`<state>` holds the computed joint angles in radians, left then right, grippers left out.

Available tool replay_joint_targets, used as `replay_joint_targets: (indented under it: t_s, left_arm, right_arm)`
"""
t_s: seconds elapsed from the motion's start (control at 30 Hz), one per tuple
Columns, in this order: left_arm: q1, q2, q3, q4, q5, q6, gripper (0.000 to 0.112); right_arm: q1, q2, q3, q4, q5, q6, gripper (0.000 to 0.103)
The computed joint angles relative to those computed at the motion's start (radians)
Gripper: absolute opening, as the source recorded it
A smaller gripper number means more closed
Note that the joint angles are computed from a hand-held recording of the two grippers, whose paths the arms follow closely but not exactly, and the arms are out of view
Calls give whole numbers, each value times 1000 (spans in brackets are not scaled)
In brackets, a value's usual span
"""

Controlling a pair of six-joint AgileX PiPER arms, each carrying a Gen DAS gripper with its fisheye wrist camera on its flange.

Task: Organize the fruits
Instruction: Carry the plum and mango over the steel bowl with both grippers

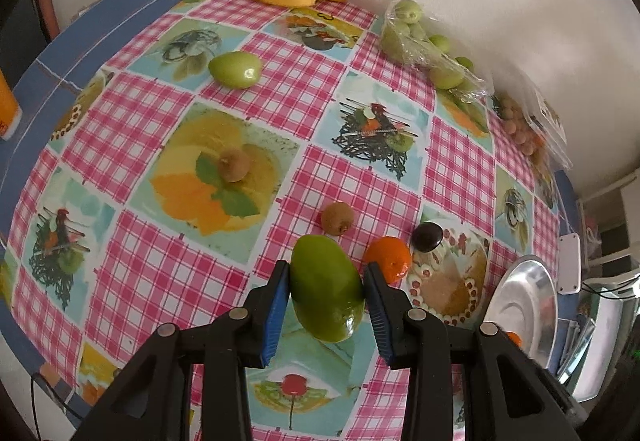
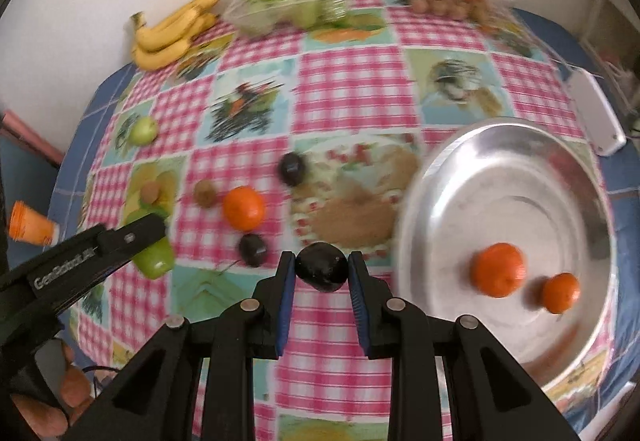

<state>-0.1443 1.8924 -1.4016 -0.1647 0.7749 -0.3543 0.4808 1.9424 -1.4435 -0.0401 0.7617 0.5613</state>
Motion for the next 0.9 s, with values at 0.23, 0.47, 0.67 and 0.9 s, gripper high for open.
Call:
replay_joint_targets:
  t_s: [0.23, 0.47, 0.67, 0.9]
  left_arm:
    - [-86, 18, -44, 48, 5, -25, 40]
    - [-208, 56, -121, 91, 24, -13, 40]
    - [-316, 88, -177, 128, 26, 28, 40]
    - [-386, 116, -205, 126, 14, 72, 40]
  right_arm:
    - [-111, -75, 99, -71, 9, 94, 27]
    - [-226, -152, 195, -98, -11, 133, 28]
    - [-307, -196, 247, -78, -30, 125, 28]
    - [-354, -215, 277, -37, -51, 81, 28]
